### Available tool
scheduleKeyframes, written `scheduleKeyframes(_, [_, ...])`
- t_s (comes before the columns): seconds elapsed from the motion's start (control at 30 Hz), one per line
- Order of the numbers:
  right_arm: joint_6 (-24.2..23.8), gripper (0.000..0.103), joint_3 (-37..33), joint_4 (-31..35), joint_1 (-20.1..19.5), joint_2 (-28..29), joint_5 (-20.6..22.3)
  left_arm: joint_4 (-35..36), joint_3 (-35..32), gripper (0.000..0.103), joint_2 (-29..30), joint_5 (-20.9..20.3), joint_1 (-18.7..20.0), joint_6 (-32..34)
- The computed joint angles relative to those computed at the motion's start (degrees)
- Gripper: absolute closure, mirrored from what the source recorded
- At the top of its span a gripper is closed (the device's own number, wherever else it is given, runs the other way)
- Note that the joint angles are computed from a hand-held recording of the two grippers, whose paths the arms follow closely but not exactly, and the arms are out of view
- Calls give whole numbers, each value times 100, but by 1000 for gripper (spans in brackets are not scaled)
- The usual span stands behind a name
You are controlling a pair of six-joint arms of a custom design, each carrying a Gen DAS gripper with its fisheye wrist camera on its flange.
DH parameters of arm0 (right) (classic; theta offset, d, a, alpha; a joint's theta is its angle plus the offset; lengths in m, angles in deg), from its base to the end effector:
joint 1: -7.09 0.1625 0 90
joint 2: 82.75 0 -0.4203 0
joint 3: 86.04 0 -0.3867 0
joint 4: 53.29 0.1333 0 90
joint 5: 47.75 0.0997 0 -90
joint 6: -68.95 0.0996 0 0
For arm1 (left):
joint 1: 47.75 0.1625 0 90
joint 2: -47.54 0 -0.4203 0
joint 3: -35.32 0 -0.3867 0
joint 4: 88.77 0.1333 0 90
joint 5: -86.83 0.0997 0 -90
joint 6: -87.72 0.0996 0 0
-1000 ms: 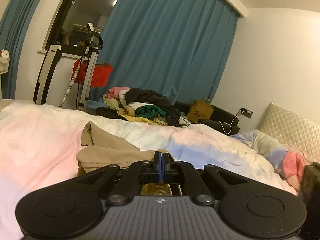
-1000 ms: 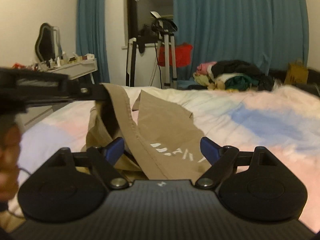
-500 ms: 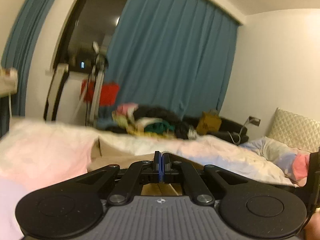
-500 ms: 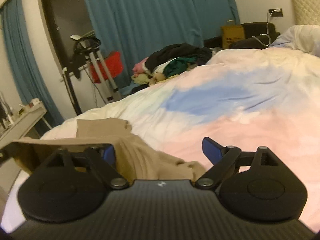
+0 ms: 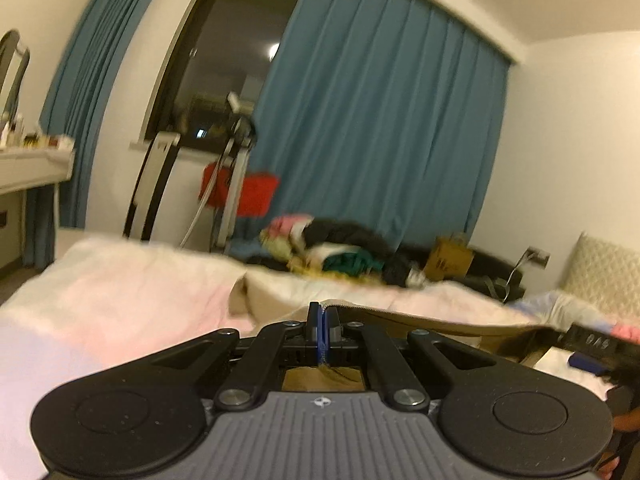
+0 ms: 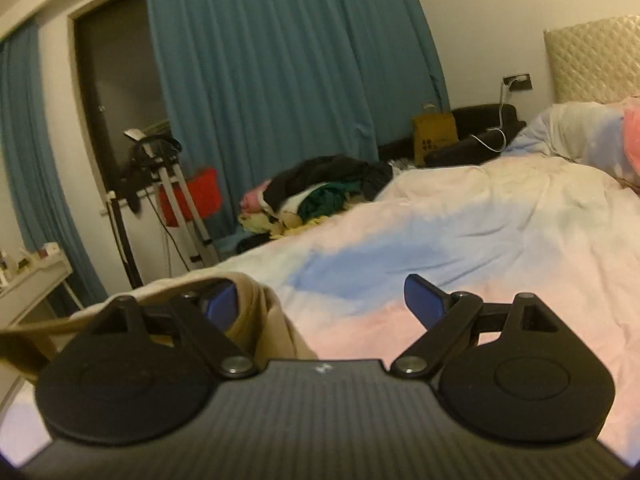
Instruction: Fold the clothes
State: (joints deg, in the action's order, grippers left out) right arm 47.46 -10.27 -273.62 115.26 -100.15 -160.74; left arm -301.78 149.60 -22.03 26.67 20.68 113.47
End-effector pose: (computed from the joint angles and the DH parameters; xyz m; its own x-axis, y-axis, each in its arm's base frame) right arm 0.3148 -0.6565 0.0253 -0.8862 -0.0466 0.4609 -0.4527 0.2979 -0.8404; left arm -0.0235 -0.5567 0.3644 -0.8555 -0.0390 -0.5163 0.4954 0.2282 -0.8381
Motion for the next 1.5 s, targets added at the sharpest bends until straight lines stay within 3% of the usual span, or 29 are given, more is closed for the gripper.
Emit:
scheduleKeyframes(0.27, [-129, 15, -117, 439, -38, 146, -270, 969, -113, 97, 60, 431, 199, -275])
scheduleKeyframes(0.47, [-155, 15, -211, 699, -12, 218, -435, 1447, -298, 65, 338, 708, 321, -303])
scheduleKeyframes(0.53, [-122, 15, -231, 739, -11, 233, -481, 1465, -440, 59, 525, 916, 328, -240])
scheduleKeyframes(0.63, [-158, 15, -276, 815, -39, 263, -525, 1371, -616, 59, 735, 1210, 358, -66])
scheduleKeyframes(0.77, [-490, 15, -669, 1307, -33, 474, -1119, 979, -797, 56, 942, 1733, 340, 55])
scheduleKeyframes(0.87, [-325, 15, -855, 1673, -79, 556, -1396, 807, -845, 51, 960, 1817, 366, -117])
scheduleKeyframes(1.0, [-164, 15, -733, 1021, -68, 490, -969, 159, -857, 49, 968, 1904, 219, -76])
scheduleKeyframes(1.2, [-171, 15, -689, 399, 255, 111, -354, -1031, -1177, 40, 750, 1740, -336, 746])
scheduleKeyframes(1.33, [-50, 15, -1072, 585, 580, -167, 50, -1256, -1890, 40, 625, 1728, -901, 1595])
scheduleKeyframes(1.5, [-19, 15, -1690, 1114, 964, -472, 507, -897, -3032, 40, 543, 1598, -1546, 2181])
